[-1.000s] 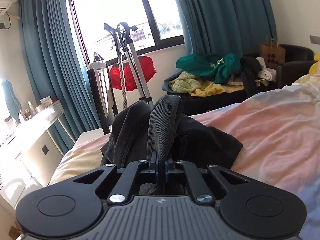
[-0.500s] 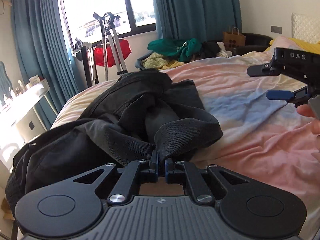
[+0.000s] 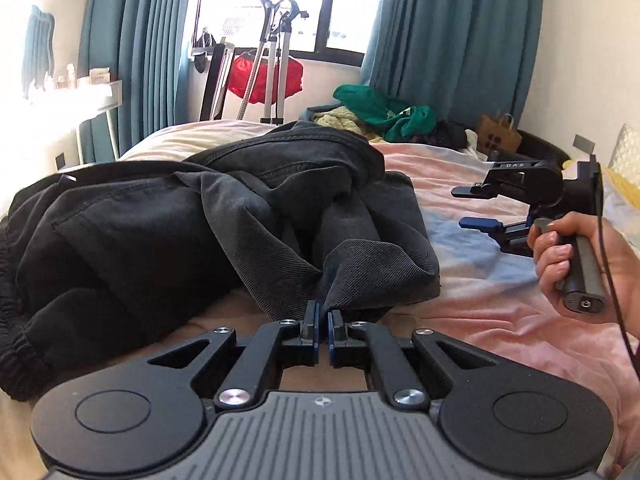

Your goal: Fold clothes

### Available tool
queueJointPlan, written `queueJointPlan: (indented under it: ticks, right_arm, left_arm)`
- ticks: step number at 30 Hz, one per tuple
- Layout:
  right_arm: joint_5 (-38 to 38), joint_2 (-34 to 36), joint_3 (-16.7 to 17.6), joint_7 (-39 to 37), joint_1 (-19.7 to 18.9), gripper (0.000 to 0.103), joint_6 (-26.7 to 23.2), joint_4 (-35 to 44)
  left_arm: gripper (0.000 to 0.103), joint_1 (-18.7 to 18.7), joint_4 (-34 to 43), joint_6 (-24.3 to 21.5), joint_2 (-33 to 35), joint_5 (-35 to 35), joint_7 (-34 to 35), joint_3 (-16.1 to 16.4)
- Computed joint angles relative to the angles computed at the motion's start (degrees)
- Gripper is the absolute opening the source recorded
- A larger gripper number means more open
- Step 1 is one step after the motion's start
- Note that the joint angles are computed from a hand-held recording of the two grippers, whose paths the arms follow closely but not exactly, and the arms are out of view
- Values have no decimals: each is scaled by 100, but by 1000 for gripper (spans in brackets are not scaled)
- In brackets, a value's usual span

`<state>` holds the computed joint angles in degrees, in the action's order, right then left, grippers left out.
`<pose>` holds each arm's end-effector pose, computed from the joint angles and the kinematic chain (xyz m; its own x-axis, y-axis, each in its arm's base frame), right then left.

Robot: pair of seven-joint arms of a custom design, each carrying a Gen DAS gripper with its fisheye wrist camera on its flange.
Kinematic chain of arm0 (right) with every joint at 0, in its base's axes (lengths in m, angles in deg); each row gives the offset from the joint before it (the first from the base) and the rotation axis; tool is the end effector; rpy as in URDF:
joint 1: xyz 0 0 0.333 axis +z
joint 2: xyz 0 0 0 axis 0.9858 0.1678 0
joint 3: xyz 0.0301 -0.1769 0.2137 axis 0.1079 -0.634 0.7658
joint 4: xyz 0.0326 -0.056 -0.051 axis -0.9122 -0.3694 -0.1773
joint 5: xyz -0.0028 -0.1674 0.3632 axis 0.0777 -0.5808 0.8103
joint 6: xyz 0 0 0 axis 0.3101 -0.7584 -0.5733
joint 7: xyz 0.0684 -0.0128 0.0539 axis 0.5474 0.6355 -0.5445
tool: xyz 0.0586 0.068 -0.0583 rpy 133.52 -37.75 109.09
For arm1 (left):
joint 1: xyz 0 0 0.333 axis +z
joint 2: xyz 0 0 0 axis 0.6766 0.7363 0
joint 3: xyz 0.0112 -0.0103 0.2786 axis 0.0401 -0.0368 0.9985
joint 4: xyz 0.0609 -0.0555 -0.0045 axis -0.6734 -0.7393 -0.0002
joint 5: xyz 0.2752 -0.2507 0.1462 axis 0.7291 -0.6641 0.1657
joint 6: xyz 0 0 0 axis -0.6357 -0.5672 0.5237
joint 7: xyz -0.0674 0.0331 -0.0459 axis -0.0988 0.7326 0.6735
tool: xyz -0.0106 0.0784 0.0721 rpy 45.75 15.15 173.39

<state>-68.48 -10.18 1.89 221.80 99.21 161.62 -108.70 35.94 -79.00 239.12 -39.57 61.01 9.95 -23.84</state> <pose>0.5799 0.3520 0.3657 -0.1016 -0.5145 -0.8515 -0.6151 0.7052 -0.3527 0.3469 -0.2470 0.4566 -0.1513 -0.9804 0.1264 -0.5763 -0.0164 -0.8171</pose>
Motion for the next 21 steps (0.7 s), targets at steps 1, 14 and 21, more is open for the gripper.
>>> queueJointPlan:
  ticks: [1,14,21]
  right_arm:
    - [-64,296,-47,-26,1,43,-104,354]
    - [18,2893,-1314,-516,900,6,-1837,4535]
    - [1473,1469,-4109,-418,3106,5,-864,2175]
  left_arm:
    - [4,-25,4,35,66,-59,-37,55]
    - [4,24,346,952,1022,-503,102,305]
    - [5,-84,419,957,1064,-623,393,349]
